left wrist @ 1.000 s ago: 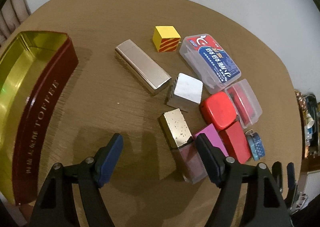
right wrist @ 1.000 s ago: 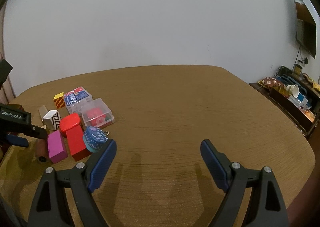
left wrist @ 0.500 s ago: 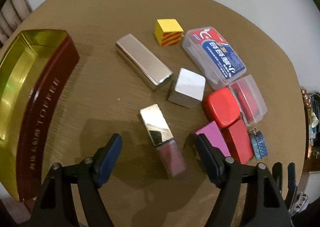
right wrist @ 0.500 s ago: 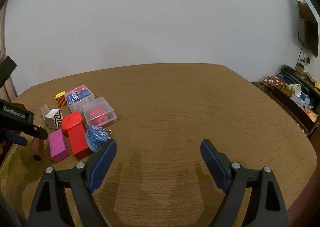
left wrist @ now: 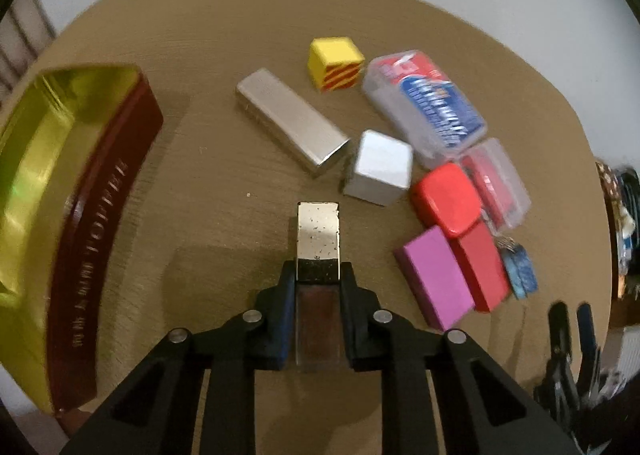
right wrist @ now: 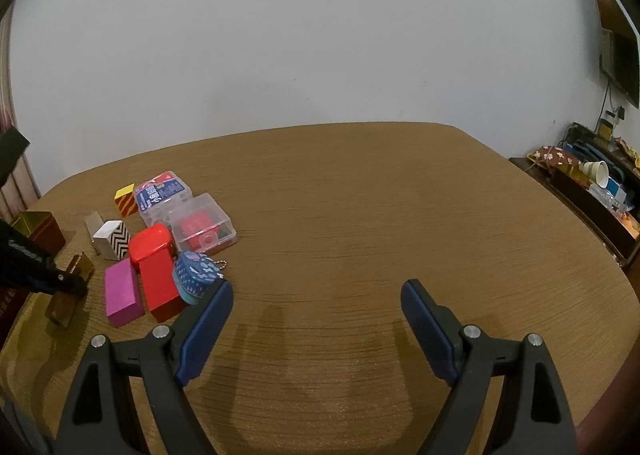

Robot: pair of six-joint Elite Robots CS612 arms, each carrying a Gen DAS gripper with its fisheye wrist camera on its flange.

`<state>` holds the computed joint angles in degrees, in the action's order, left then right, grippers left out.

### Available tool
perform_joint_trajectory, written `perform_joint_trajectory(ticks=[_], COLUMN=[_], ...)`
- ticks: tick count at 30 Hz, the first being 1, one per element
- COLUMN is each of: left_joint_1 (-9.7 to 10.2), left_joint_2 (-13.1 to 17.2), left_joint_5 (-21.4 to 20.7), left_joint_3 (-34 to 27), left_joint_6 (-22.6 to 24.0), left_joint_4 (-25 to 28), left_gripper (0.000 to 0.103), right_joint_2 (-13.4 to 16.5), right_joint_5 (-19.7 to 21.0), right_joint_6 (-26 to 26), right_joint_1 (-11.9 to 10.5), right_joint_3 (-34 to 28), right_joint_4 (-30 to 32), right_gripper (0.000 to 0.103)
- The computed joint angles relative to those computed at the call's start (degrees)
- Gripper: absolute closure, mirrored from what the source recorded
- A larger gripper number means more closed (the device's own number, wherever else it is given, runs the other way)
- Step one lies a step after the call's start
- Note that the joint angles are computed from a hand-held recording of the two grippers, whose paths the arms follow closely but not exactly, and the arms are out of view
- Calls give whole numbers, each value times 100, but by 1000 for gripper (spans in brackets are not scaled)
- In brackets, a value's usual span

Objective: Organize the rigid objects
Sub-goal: 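Carry the lipstick over the gold tin and open the left gripper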

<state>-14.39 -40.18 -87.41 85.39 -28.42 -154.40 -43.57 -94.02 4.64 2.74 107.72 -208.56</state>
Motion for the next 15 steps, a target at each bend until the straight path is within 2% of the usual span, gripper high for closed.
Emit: perform_joint_trajectory(ticks=[2,5,9,11,15], left_joint_1=[-7,84,239,374,684], left_joint_2=[-144,-438,-801,-838,-608], left_joint_5=[66,22,531,845,1574], left_joint_3=[145,398,613,565,227], left_joint_6=[151,269,606,779,1306], left_joint_4=[-163,-383,-387,-209,149], left_gripper=[86,86,86,86,86], right_joint_2=[-1,-7,-4,-6,-2], right_joint_5=[11,44,37,18,-2], right_joint_6=[0,0,-1,0,3], right_joint_1=[-3,-12,-4,0,12], right_joint_3=[1,7,-3,7,-2], right_joint_4=[4,12,28,18,36], right_gripper=[15,15,15,15,15])
